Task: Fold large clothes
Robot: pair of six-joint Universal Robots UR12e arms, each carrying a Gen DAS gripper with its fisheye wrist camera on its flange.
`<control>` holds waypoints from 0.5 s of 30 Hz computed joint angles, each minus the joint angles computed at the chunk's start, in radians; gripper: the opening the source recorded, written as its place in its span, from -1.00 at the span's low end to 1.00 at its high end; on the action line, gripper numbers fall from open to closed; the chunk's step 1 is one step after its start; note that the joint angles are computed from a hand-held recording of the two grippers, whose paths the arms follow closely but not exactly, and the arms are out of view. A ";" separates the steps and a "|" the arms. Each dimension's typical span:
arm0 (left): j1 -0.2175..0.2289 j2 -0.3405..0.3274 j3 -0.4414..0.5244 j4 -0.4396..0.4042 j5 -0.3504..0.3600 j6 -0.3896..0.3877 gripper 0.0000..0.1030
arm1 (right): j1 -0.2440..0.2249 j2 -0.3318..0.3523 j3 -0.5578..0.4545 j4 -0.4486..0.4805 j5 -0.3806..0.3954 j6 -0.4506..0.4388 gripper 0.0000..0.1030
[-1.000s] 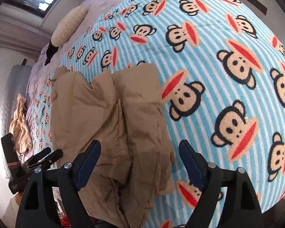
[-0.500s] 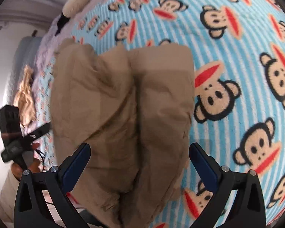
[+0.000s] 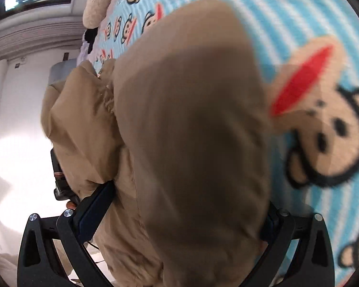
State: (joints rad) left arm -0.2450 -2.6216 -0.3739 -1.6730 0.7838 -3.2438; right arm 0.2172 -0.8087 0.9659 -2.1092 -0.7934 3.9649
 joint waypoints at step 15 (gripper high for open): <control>-0.068 -0.009 0.074 0.053 0.224 -0.059 0.96 | 0.018 -0.039 0.067 -0.041 -0.067 0.111 0.93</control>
State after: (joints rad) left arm -0.3132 -2.6302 -0.2999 -1.6195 1.0083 -3.3028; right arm 0.2348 -0.8482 1.0334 -2.1502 -0.8602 4.0756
